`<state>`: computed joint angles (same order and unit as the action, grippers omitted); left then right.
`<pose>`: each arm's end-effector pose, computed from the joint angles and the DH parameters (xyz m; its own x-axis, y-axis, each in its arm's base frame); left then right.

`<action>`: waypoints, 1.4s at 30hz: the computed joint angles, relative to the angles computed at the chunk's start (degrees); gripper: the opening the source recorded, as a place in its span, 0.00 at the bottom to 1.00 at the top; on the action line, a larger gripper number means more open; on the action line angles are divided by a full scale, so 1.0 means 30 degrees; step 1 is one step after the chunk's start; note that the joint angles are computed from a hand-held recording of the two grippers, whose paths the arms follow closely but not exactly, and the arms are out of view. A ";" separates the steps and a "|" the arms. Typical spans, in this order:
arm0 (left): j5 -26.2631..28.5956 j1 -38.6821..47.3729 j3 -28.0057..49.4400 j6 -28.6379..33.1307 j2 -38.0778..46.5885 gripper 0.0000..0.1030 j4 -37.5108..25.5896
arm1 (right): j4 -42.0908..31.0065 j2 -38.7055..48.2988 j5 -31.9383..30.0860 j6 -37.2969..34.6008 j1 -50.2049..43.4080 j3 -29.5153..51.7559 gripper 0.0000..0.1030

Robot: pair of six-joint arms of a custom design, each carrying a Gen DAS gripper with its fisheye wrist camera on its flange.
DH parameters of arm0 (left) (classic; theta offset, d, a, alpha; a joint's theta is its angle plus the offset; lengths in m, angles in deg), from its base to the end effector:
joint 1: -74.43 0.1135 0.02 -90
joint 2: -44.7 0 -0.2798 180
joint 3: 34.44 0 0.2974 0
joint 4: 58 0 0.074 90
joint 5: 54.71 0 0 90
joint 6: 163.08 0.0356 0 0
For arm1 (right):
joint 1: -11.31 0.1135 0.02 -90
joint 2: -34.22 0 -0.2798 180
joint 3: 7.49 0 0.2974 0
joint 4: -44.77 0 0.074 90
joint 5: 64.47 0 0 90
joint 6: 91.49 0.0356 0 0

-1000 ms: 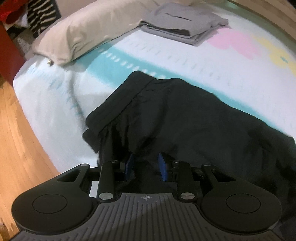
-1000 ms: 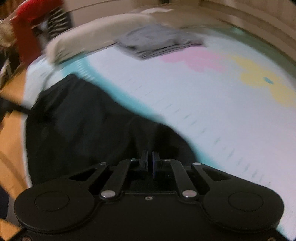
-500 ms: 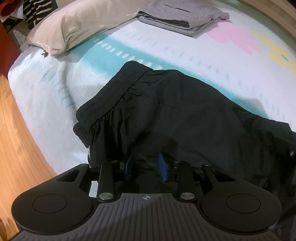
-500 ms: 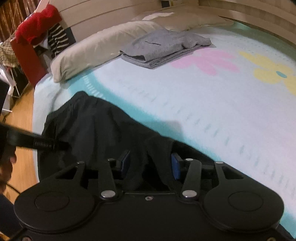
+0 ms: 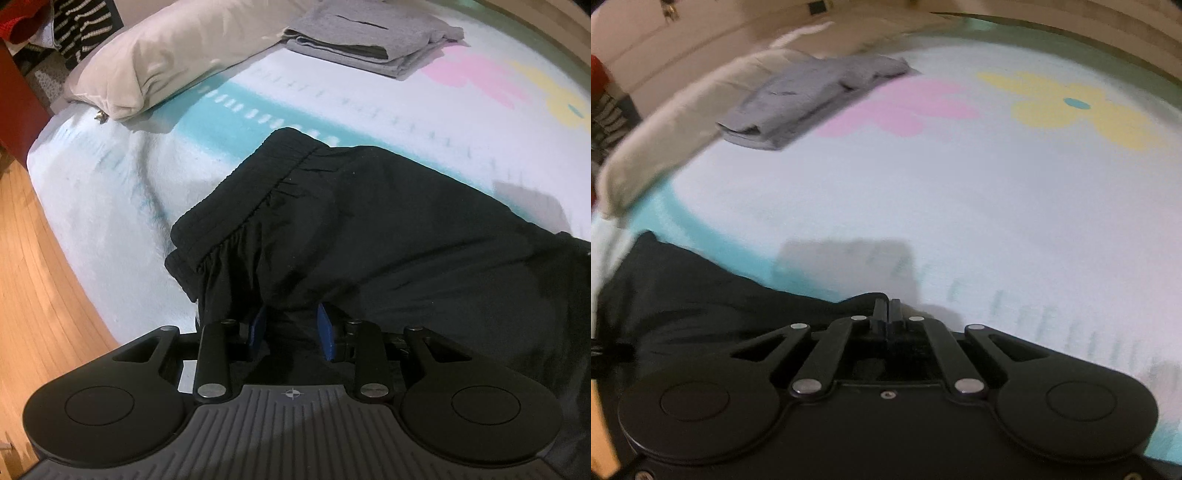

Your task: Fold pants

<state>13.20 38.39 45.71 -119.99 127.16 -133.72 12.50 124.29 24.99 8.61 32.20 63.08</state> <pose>0.2526 -0.1672 0.2742 -0.8924 -0.1875 -0.4103 -0.2483 0.9635 0.0999 0.3442 0.1317 0.2079 -0.7860 -0.1123 -0.6079 -0.2277 0.9668 0.1158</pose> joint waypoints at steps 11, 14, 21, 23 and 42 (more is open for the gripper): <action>-0.2227 -0.2125 0.0560 0.0444 -0.1340 0.29 0.0668 | -0.0742 -0.5501 0.1239 -0.0121 0.0005 -0.2814 0.41; -0.1028 -0.2768 0.0444 0.1667 -0.0885 0.29 0.1374 | -0.2603 -0.7588 0.0520 -0.0027 0.0173 -0.3952 0.38; -0.1791 -0.2651 -0.0667 0.1688 -0.0233 0.31 0.0153 | -0.5689 -1.0045 0.3191 0.0209 0.2689 -0.6483 0.31; -0.3302 -0.2504 -0.0459 0.0712 0.0245 0.31 -0.1026 | -0.6193 -1.1272 0.4995 0.0088 0.3179 -0.7423 0.31; 0.0014 -0.7294 0.5018 0.1151 0.3671 0.30 0.1314 | -1.1689 -1.7067 0.0873 -0.2667 -1.2682 -0.6236 0.38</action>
<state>13.24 16.51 60.76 -116.54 138.17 -129.78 -22.57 73.09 27.61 0.61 -5.85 44.37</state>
